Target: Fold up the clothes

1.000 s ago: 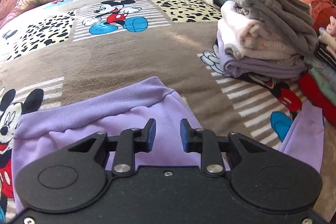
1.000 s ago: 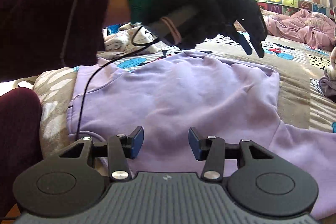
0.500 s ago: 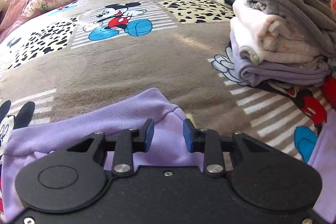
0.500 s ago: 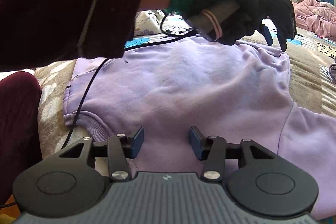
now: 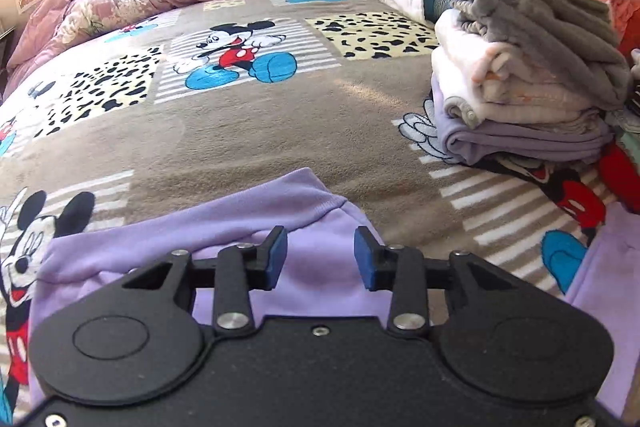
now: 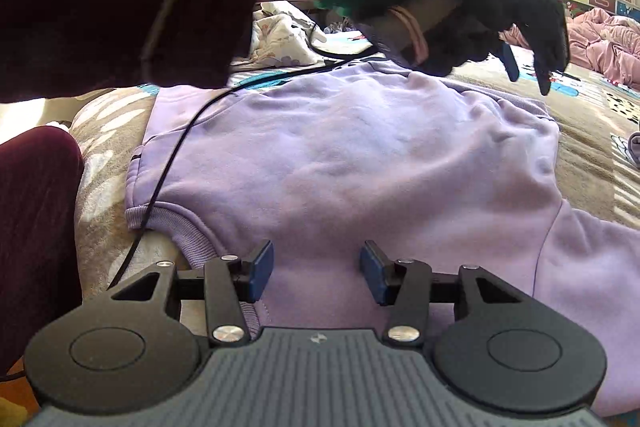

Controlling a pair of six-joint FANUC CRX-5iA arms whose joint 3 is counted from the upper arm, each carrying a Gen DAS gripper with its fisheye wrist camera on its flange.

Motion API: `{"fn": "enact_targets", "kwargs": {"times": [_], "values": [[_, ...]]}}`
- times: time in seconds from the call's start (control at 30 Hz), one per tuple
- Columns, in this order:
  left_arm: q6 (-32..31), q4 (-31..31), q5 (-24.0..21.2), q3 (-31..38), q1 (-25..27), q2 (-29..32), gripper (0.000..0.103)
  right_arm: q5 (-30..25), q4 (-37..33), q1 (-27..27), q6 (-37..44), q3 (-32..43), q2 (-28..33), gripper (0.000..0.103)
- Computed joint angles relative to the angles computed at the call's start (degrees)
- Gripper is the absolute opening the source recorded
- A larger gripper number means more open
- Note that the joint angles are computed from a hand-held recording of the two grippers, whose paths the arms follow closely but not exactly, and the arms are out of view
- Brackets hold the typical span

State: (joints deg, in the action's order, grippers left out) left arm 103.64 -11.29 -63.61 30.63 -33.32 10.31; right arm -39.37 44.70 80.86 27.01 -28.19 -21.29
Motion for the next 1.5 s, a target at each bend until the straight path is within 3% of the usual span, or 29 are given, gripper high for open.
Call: {"fn": "enact_targets", "kwargs": {"times": [0.17,0.33,0.47,0.6,0.73,0.83,0.87,0.93,0.97,1.07,1.23,1.4,1.5], "values": [[7.8,-8.1,1.2,-15.8,-5.1,-18.2,0.041,-0.8,11.6,0.8,-12.3,-4.3,-4.2,0.048],[19.8,-21.6,-5.0,-22.3,-17.5,-26.9,0.042,-4.1,24.3,-2.1,-42.5,-10.9,-10.9,0.049],[26.5,-28.3,-9.2,-25.0,-26.8,-28.2,0.041,-17.4,28.8,3.1,-60.9,-14.9,-14.3,0.05],[32.1,-30.9,-9.0,-27.4,-30.9,-28.9,0.041,-29.9,27.9,10.4,-62.6,-14.4,-12.4,0.05],[38.1,-36.8,-12.0,-28.2,-35.3,-28.7,0.041,-33.6,29.4,13.2,-59.9,-13.3,-9.2,0.05],[39.0,-35.0,-11.1,-30.9,-34.1,-29.9,0.047,-32.5,28.2,13.6,-49.1,-10.5,-5.7,0.047],[36.6,-30.1,-9.9,-32.2,-30.7,-30.0,0.054,-33.1,24.6,14.1,-43.7,-8.1,-3.8,0.045],[35.5,-25.6,-8.3,-34.3,-27.7,-31.3,0.053,-36.7,13.6,14.7,-31.7,-1.5,1.4,0.045],[36.4,-26.0,-7.7,-34.8,-28.3,-32.6,0.053,-37.9,11.7,15.1,-29.9,-0.5,2.6,0.045],[40.8,-31.9,-10.1,-34.2,-32.2,-33.8,0.053,-38.9,15.8,16.5,-35.3,-2.3,1.3,0.044],[37.6,-26.0,-11.7,-35.9,-26.9,-34.2,0.053,-41.8,17.1,18.8,-52.8,-6.3,-3.4,0.044],[39.5,-33.3,-11.5,-34.0,-34.4,-33.7,0.053,-43.7,18.2,20.9,-74.4,-13.1,-11.2,0.046],[35.5,-34.0,-7.8,-34.3,-36.7,-33.0,0.053,-40.1,20.4,19.8,-80.3,-16.5,-14.0,0.048]]}}
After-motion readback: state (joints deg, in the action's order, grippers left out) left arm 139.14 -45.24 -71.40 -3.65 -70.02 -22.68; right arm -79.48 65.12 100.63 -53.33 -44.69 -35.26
